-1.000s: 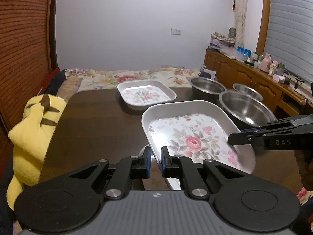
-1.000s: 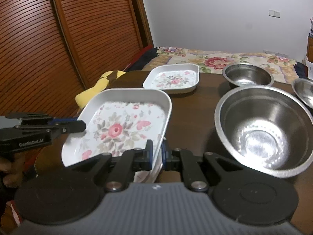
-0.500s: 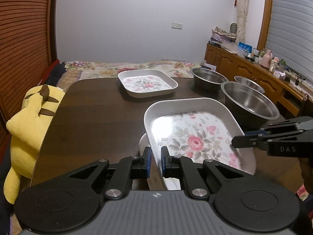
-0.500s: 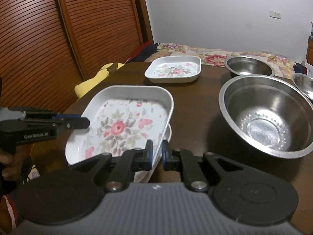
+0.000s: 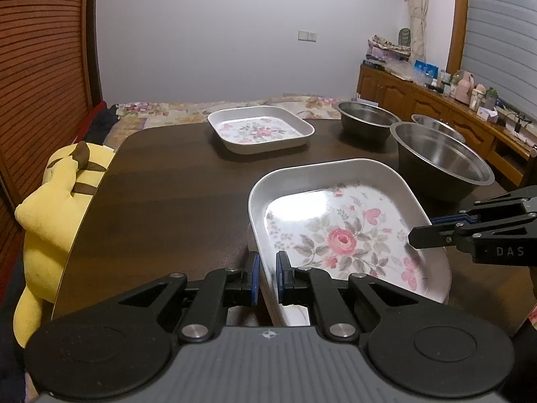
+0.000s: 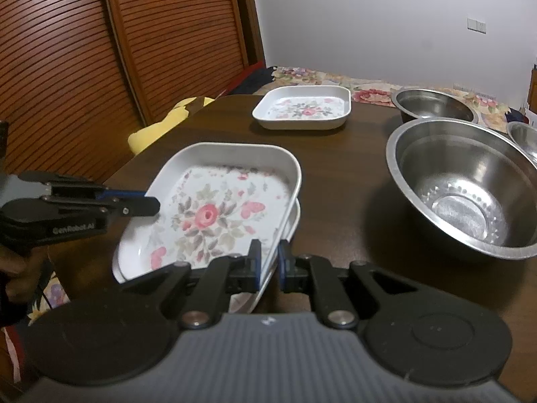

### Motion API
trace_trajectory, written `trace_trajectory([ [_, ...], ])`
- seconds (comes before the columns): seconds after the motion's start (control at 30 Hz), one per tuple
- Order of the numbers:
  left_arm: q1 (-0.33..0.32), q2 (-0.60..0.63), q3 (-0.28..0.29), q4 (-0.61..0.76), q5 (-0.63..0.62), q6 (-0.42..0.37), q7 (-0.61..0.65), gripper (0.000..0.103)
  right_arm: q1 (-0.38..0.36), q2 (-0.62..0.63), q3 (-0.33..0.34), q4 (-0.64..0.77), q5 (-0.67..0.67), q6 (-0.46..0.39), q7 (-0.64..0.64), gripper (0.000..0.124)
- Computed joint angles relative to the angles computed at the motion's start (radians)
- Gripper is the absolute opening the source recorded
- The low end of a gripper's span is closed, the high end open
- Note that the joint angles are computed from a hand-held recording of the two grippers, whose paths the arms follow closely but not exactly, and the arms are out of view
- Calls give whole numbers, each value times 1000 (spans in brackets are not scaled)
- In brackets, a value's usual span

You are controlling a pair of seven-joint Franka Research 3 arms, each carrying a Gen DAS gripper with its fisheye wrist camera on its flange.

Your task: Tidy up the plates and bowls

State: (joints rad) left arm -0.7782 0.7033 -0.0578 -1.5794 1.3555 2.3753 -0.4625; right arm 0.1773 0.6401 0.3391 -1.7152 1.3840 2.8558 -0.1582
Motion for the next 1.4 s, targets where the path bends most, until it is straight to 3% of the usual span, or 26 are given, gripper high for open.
trace_trajectory([
  [0.63, -6, -3, 11, -11, 12, -5, -48, 11, -9, 10, 8, 11, -12, -5, 21, 15],
  [0.9, 6, -49, 0, -38, 63, -37, -67, 11, -24, -31, 5, 18, 76, -21, -71, 15],
  [1.1, 30, -66, -1, -17, 99, -47, -31, 11, -3, -40, -23, 75, 106, -26, -89, 15],
  [1.4, 59, -79, 7, 28, 135, -54, 25, 11, 13, 5, -23, 214, 37, -20, 15, 15],
])
